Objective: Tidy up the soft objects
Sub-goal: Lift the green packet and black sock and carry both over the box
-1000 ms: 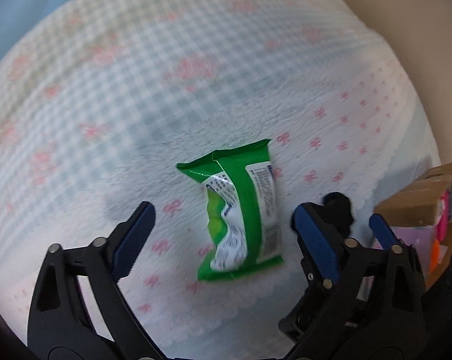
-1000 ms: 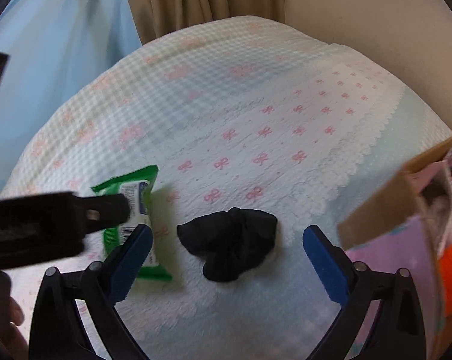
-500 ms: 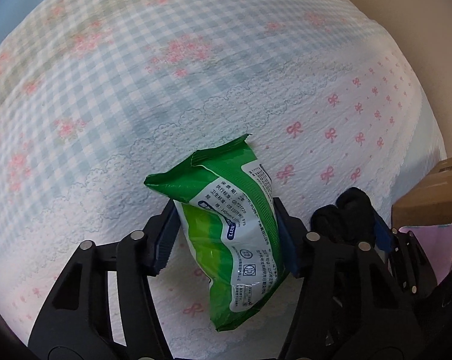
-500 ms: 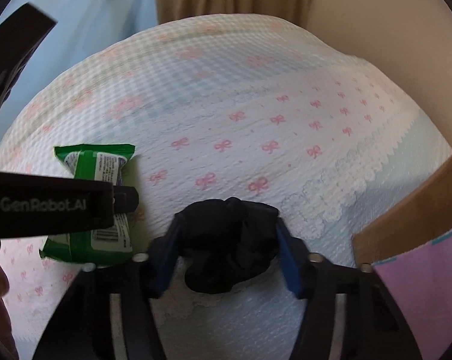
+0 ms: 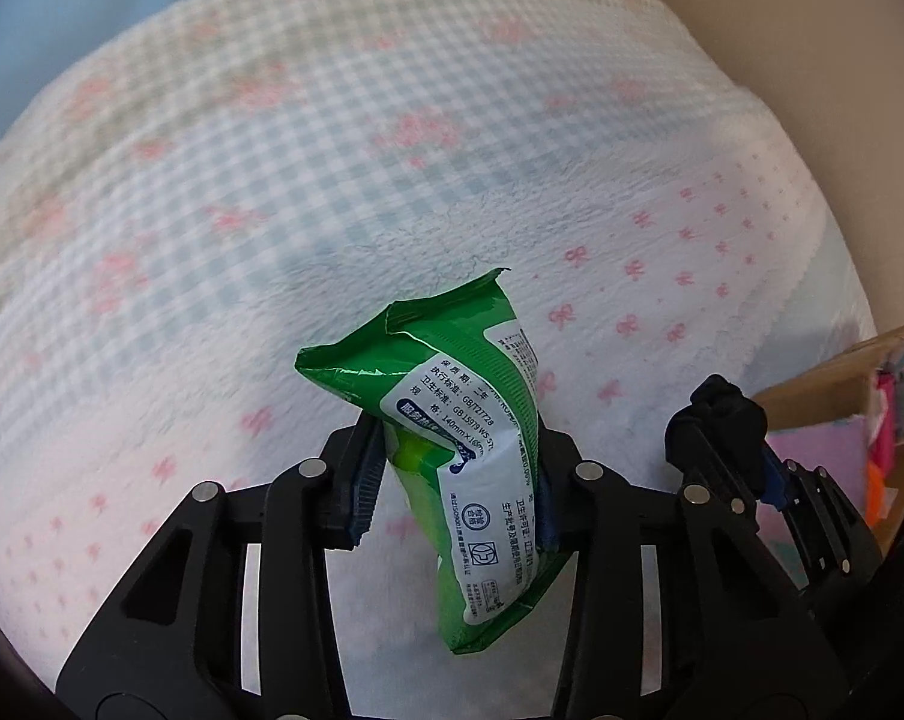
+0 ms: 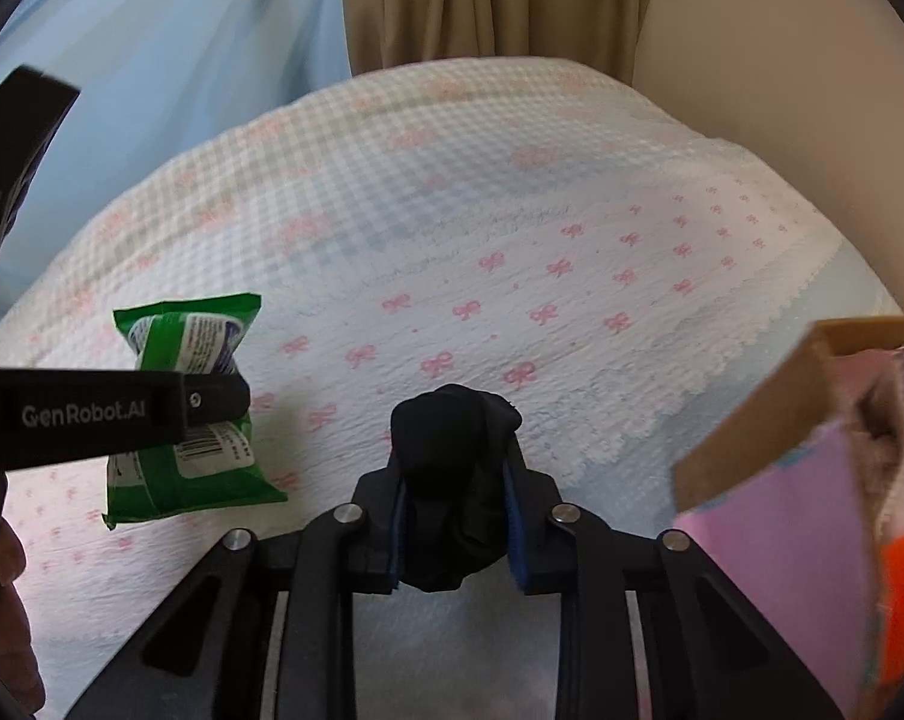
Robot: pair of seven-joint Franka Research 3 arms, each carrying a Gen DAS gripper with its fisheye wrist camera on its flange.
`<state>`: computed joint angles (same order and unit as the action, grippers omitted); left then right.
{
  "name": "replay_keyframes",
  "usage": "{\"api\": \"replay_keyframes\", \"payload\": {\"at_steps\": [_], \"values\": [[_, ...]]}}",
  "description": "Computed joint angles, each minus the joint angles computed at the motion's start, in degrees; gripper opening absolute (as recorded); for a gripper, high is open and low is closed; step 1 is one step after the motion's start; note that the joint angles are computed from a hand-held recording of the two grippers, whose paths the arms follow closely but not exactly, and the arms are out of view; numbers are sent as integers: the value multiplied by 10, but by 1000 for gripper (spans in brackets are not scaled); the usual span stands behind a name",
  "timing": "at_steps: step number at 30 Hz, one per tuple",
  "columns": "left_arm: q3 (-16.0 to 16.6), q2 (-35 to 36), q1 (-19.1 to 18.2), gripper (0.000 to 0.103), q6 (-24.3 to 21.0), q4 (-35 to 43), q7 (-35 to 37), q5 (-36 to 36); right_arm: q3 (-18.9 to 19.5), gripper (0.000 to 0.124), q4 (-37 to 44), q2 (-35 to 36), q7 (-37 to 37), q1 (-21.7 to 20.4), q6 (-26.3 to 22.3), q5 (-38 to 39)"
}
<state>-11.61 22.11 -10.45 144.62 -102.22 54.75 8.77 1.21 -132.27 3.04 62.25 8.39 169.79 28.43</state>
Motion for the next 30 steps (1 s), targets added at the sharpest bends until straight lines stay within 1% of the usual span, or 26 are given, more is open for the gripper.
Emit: {"api": "replay_keyframes", "payload": {"at_steps": [3, 6, 10, 15, 18, 22, 25, 30], "values": [[3, -48, -7, 36, -3, -28, -23, 10, -1, 24, -14, -42, -28, 0, -16, 32], [5, -92, -17, 36, -15, -48, -51, 33, -13, 24, -30, -98, -54, 7, -40, 54], [-4, -158, -28, 36, -36, -74, -87, 46, -32, 24, -49, -173, -64, 11, -82, 54], [-21, -232, -45, 36, -74, -86, -135, 68, -55, 24, -56, -269, -56, -6, -167, 24], [-33, -267, -57, 36, -97, -84, -158, 72, -75, 24, -49, -321, -56, -21, -230, 9], [-50, -281, -74, 36, -117, -63, -188, 78, -95, 24, -22, -353, -51, -48, -311, -8], [-62, -269, -90, 36, -126, -30, -206, 86, -113, 24, 2, -366, -59, -70, -358, -19], [-78, -216, -124, 36, -158, 55, -225, 112, -142, 24, 52, -348, -87, -103, -406, -25]]}}
